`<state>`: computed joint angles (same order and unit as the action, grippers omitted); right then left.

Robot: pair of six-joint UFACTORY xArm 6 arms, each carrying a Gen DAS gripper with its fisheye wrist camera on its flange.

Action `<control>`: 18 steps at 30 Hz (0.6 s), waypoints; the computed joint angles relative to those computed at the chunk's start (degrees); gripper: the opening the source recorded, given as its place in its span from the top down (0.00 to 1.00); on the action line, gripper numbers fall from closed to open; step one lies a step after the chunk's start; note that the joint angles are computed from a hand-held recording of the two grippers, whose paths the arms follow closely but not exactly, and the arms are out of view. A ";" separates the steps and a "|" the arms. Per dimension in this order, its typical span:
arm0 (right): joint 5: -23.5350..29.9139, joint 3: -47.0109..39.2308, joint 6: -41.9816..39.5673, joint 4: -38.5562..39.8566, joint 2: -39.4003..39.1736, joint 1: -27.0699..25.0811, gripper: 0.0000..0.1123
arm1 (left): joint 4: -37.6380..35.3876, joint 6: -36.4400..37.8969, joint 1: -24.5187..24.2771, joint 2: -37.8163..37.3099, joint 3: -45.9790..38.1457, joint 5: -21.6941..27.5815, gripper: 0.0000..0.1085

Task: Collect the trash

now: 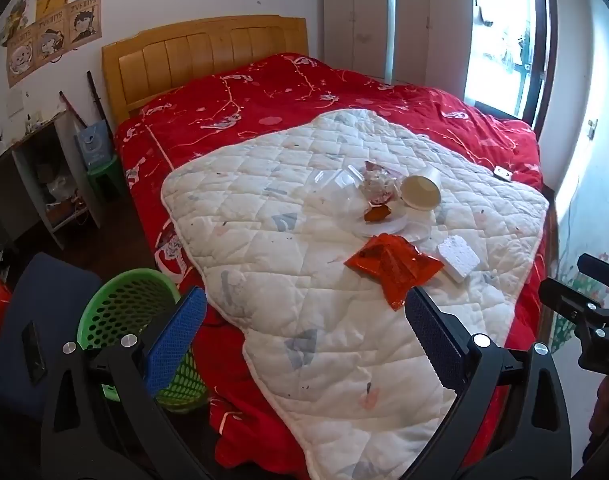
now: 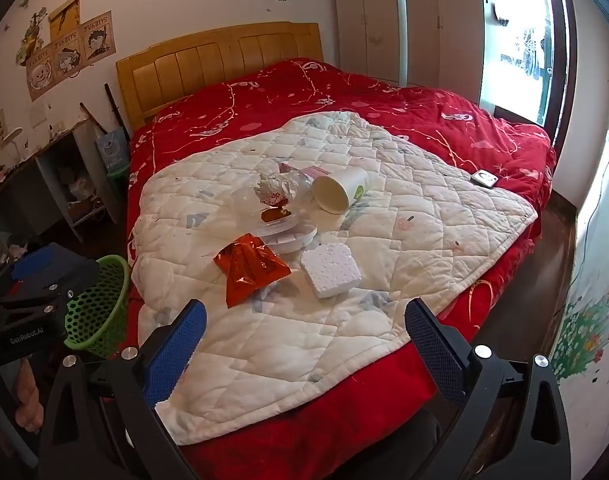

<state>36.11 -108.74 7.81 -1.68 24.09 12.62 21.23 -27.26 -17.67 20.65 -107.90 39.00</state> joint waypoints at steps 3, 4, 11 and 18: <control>0.13 0.01 0.02 -0.30 -0.07 -0.01 0.14 | -0.26 0.59 -0.15 0.35 -0.68 1.26 0.10; 0.15 0.03 0.01 -0.29 -0.11 -0.02 0.14 | -0.29 0.57 -0.15 0.31 -0.65 1.22 0.10; -0.15 0.22 -0.05 0.00 -0.26 -0.16 0.14 | -0.86 0.43 -0.08 0.85 -1.31 1.70 0.10; 0.08 0.01 -0.14 0.10 -0.25 -0.30 0.14 | -0.43 0.16 -0.16 1.60 -2.23 2.48 0.10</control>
<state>36.20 -108.73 7.67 -1.58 23.84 12.32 20.81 -27.10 -17.84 22.25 -110.12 41.48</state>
